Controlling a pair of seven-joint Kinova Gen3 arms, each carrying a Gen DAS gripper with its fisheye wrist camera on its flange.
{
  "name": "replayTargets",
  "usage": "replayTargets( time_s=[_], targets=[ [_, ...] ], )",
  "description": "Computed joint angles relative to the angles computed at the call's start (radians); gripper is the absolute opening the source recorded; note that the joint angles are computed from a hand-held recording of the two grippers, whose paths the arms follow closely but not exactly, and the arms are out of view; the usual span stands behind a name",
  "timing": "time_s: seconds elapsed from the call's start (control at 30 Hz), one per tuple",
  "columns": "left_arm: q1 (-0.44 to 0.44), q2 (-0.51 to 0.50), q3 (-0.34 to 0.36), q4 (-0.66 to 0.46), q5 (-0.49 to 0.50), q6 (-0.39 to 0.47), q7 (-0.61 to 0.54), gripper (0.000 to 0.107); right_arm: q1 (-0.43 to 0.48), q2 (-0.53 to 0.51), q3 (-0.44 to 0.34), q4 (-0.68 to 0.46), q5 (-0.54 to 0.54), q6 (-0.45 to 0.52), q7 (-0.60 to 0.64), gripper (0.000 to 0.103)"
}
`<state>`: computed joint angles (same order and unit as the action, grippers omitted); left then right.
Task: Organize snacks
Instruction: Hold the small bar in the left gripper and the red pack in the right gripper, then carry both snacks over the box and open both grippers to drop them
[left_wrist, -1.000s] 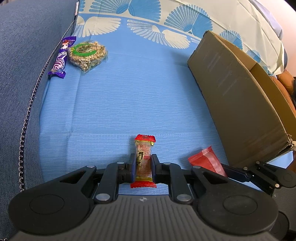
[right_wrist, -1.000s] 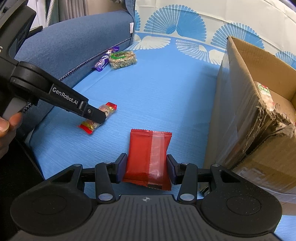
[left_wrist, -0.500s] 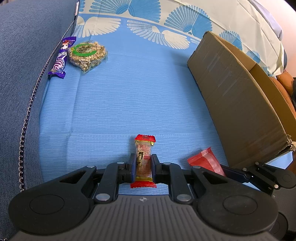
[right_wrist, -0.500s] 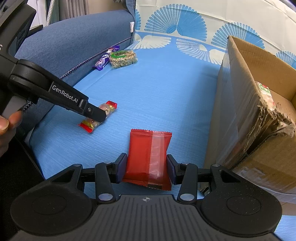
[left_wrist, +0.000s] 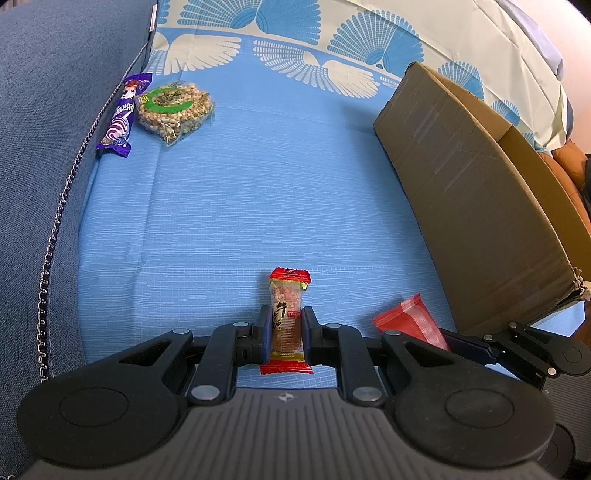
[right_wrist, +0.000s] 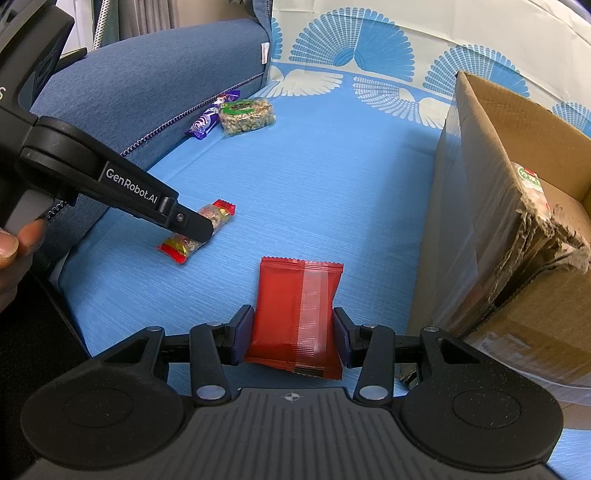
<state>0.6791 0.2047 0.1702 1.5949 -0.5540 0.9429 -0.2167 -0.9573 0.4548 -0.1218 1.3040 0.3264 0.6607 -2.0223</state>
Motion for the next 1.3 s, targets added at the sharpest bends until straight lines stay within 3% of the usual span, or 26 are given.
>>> replayTargets(
  time_s=[0.8, 0.97, 1.17, 1.3],
  targets=[
    [0.008, 0.001, -0.001, 0.005, -0.016, -0.002, 0.015, 0.017, -0.002, -0.004, 0.003, 0.009, 0.003, -0.009, 0.003, 0.048],
    [0.027, -0.016, -0.003, 0.029, -0.076, -0.019, 0.071, 0.017, -0.015, -0.026, 0.020, 0.044, 0.034, -0.059, -0.037, 0.047],
    [0.062, -0.048, 0.009, 0.089, -0.230, -0.045, 0.229, 0.017, -0.028, -0.066, 0.033, 0.090, 0.084, -0.133, -0.086, 0.047],
    [0.076, -0.053, 0.030, 0.099, -0.310, -0.019, 0.304, 0.017, -0.025, -0.099, 0.036, 0.118, 0.108, -0.190, -0.114, 0.047]
  ],
)
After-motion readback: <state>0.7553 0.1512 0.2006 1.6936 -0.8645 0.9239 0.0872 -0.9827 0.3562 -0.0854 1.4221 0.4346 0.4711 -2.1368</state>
